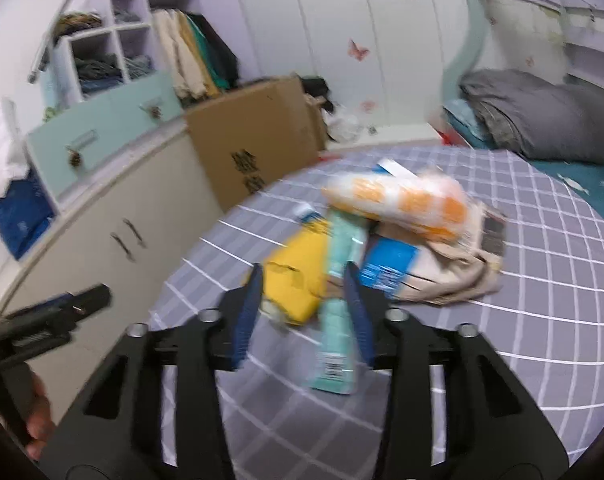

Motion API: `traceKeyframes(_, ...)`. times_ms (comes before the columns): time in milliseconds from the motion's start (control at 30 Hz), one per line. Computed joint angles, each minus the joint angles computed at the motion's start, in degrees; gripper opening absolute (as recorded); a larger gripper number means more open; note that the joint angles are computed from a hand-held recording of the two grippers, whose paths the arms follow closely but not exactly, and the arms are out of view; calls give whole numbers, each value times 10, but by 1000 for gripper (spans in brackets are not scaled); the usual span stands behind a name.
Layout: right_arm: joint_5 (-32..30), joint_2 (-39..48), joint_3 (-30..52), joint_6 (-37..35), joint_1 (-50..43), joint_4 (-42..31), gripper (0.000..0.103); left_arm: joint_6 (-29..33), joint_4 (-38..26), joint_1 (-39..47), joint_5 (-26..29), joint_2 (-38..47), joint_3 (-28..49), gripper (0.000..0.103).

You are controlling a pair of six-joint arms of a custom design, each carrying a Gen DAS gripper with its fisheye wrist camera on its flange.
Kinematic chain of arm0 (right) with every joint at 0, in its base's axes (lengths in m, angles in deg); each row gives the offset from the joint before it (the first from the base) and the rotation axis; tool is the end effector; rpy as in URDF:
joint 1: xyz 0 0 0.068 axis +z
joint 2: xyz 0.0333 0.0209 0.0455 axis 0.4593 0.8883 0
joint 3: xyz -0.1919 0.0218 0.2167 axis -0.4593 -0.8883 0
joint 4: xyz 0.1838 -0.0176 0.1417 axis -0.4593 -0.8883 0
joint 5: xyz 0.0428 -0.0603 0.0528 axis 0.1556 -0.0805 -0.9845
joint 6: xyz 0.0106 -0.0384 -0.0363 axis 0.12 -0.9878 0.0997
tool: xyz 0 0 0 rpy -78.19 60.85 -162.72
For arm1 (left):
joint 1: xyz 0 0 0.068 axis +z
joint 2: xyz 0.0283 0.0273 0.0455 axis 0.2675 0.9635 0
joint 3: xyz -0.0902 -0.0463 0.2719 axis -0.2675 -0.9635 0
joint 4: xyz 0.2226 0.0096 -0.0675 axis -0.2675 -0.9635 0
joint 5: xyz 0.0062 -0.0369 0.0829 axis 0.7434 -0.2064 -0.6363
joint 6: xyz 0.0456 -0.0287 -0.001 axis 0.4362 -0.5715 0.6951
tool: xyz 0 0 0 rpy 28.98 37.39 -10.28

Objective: Collect trash
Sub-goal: 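Move both tools back over the trash pile on the table, then grasp the teal tied packet with the right tool while the left tool grasps the yellow cloth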

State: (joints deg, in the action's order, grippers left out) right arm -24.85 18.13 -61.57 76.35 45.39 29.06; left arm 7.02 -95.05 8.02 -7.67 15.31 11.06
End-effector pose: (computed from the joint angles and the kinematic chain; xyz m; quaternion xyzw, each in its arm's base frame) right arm 0.1629 0.0341 0.1643 0.2703 0.8409 -0.0153 0.4686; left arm 0.2933 -0.0497 0.2313 0.2081 0.9025 -0.1342 0.3525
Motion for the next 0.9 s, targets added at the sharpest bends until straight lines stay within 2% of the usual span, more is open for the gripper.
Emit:
traceKeyframes(133, -58, 30, 7, -37, -48, -2, 33, -5, 4, -35, -19, -7, -8, 84)
traceKeyframes(333, -100, 96, 38, -88, -72, 0, 33, -8, 9, -71, -43, 4, -7, 84)
traceKeyframes(433, -110, 125, 43, -106, -88, 13, 23, -11, 11, -90, -50, 15, -3, 84)
traceKeyframes(600, -132, 67, 1, -108, -117, 30, 22, -19, 13, -126, -50, 44, 14, 85)
traceKeyframes(667, -142, 52, -8, -112, -134, 35, 22, -30, 17, -147, -52, 65, 25, 88)
traceKeyframes(800, -182, 8, -37, -123, -186, 51, 22, -50, 28, -180, -51, 100, 44, 88)
traceKeyframes(900, -204, -10, -45, -129, -212, 53, 22, -56, 39, -210, -70, 118, 55, 88)
